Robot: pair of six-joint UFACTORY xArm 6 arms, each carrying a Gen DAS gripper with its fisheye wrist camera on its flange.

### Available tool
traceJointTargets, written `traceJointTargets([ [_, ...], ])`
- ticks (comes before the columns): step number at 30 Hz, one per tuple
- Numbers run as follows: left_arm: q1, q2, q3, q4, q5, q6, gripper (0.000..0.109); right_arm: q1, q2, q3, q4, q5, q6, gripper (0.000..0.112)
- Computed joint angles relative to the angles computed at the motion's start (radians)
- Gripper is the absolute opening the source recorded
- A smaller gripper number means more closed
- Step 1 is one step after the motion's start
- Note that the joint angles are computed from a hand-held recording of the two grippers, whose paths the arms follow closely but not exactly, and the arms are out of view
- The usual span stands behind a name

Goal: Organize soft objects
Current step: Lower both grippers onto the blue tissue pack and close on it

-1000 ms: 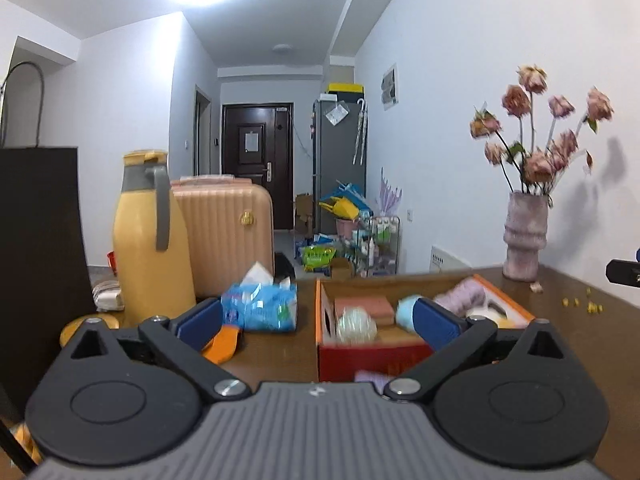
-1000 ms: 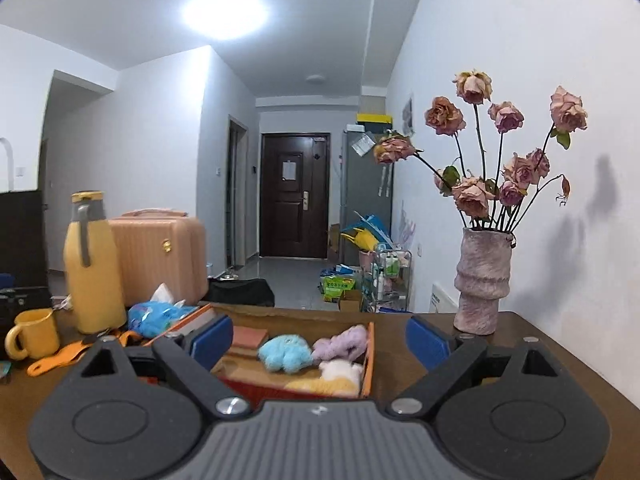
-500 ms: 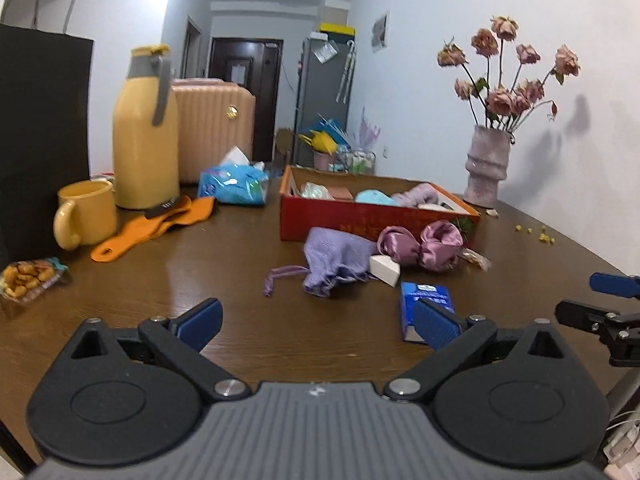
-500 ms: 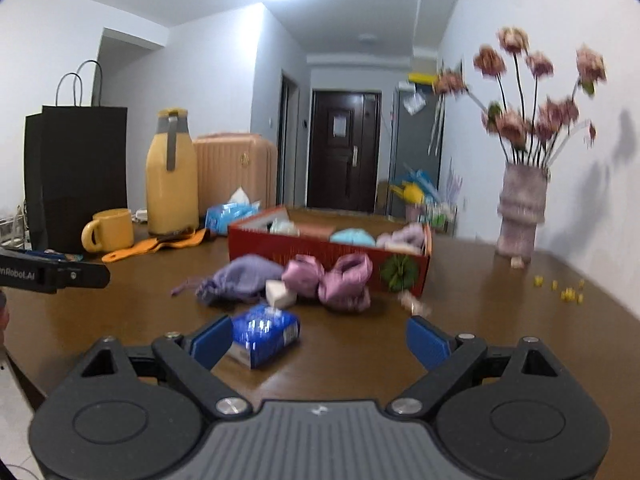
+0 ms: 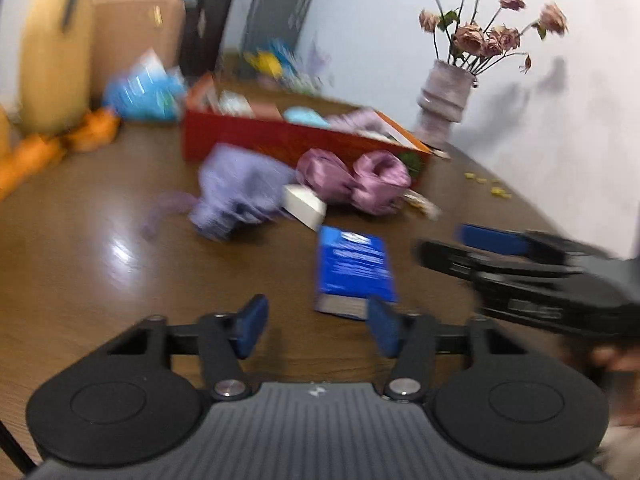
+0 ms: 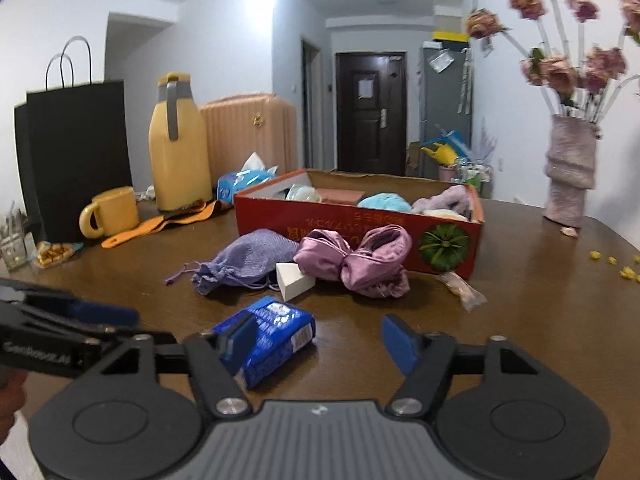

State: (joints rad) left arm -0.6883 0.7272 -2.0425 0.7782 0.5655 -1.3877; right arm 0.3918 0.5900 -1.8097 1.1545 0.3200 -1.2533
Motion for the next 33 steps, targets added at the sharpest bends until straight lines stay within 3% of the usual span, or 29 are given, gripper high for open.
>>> traceJointTargets([
  [3, 0.028, 0.042, -0.028, -0.199, -0.115, 0.114, 0.037, -0.011, 0.121, -0.178, -0.122, 0.088, 0.128, 0.059],
  [4, 0.031, 0.06, -0.049, -0.226, -0.133, 0.127, 0.037, -0.016, 0.158, -0.235, -0.151, 0.124, 0.164, 0.058],
  [9, 0.052, 0.089, -0.072, -0.245, -0.177, 0.074, 0.037, -0.041, 0.333, -0.501, -0.281, 0.315, 0.361, 0.034],
  [13, 0.067, 0.042, 0.019, -0.257, -0.235, 0.038, 0.037, -0.056, 0.262, -0.395, -0.22, 0.325, 0.347, 0.023],
  [19, 0.082, -0.02, 0.148, -0.24, -0.353, -0.047, 0.037, -0.05, -0.001, 0.004, -0.072, 0.241, 0.248, 0.019],
  [25, 0.064, -0.094, 0.233, -0.279, -0.343, 0.023, 0.037, -0.044, -0.19, 0.246, -0.002, 0.236, 0.171, 0.018],
  [28, 0.058, -0.135, 0.292, -0.225, -0.36, -0.024, 0.037, -0.041, -0.235, 0.302, 0.028, 0.228, 0.144, 0.018],
  [31, 0.059, -0.15, 0.294, -0.086, -0.319, -0.157, 0.038, -0.044, -0.23, 0.295, 0.069, 0.206, 0.157, 0.021],
  [33, 0.063, -0.152, 0.293, -0.077, -0.324, -0.169, 0.038, -0.046, -0.216, 0.274, 0.078, 0.206, 0.165, 0.021],
])
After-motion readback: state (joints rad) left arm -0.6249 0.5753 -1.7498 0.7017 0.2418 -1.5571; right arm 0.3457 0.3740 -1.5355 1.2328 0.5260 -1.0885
